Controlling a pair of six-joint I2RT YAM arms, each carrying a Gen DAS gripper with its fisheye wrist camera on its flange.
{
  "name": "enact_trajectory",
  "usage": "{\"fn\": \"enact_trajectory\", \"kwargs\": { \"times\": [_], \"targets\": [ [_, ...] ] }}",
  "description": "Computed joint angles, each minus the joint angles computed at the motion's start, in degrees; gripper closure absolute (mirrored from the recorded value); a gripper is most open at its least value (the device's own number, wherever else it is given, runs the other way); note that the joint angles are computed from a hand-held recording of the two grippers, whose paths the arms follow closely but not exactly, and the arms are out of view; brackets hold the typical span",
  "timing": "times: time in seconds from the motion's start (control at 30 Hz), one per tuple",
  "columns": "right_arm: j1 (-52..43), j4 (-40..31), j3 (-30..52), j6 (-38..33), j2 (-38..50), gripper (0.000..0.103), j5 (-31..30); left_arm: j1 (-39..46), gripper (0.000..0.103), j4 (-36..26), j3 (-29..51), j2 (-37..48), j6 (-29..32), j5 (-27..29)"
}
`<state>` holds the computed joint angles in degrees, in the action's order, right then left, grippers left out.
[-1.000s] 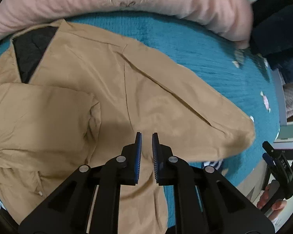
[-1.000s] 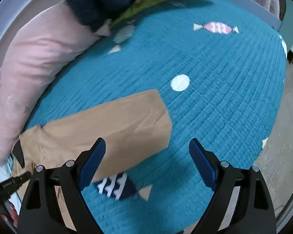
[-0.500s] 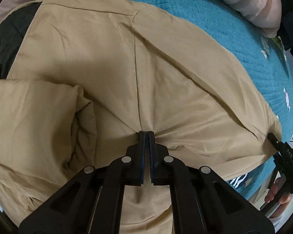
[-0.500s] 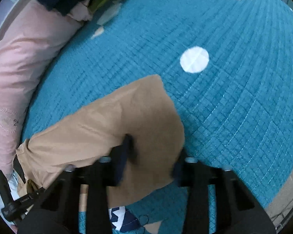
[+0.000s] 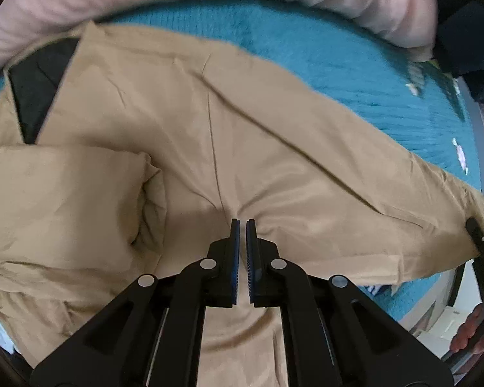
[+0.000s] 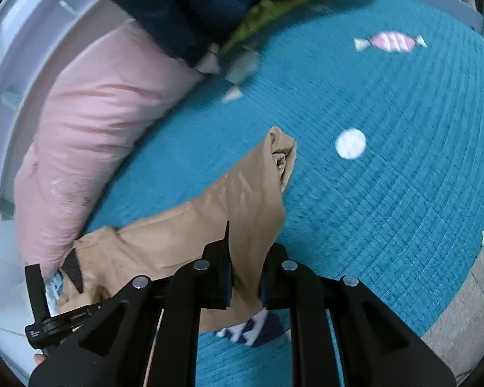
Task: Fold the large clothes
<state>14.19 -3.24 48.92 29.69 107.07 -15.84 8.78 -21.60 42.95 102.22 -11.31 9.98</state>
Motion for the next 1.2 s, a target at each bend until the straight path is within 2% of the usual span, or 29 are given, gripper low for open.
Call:
{"fn": "enact_trajectory", "kwargs": {
  "times": [0.03, 0.07, 0.1, 0.17, 0.33, 0.5, 0.67, 0.83, 0.97, 1.1, 1.2],
  "targets": [
    [0.6, -1.1, -0.1, 0.1, -1.8, 0.092, 0.2, 0.0, 0.095, -1.0, -0.5, -1.9, 0.2, 0.2],
    [1.4, -2.4, -0.3, 0.3, -4.1, 0.092, 0.4, 0.1, 0.086, -2.4, -0.8, -4.3, 0.5, 0.7],
    [1.9, -2.7, -0.5, 0.4, -5.2, 0.092, 0.3, 0.1, 0.068, -3.3, -1.1, -6.0, 0.5, 1.1],
    [3.6, -4.0, -1.4, 0.9, -9.4, 0.092, 0.5, 0.2, 0.054, -5.5, -2.3, -12.3, 0.9, 0.9],
    [10.4, -8.0, 0.2, 2.6, -16.5, 0.093, 2.3, 3.8, 0.050, -15.5, -2.2, -24.6, 4.7, 1.6],
    [19.1, -11.1, 4.0, 4.9, -19.6, 0.093, 5.3, 10.7, 0.050, -23.8, -0.4, -32.5, 10.8, 2.0],
    [29.0, -14.4, 10.4, 7.2, -18.8, 0.093, 8.9, 25.2, 0.050, -33.1, 2.2, -38.1, 22.7, 5.5],
    [38.5, -17.6, 20.7, 9.4, -12.9, 0.093, 11.5, 43.1, 0.050, -38.5, 5.9, -36.2, 36.9, 9.8],
    [45.2, -20.2, 31.8, 9.2, -5.0, 0.093, 13.5, 57.2, 0.046, -40.9, 10.4, -30.8, 48.1, 12.4],
    [50.7, -25.1, 47.5, 9.7, 7.1, 0.093, 13.1, 68.8, 0.046, -42.0, 15.8, -22.9, 57.4, 13.7],
    [54.4, -31.4, 62.4, 10.8, 18.2, 0.093, 13.3, 74.7, 0.046, -41.4, 20.3, -16.4, 61.0, 13.6]
  ]
}}
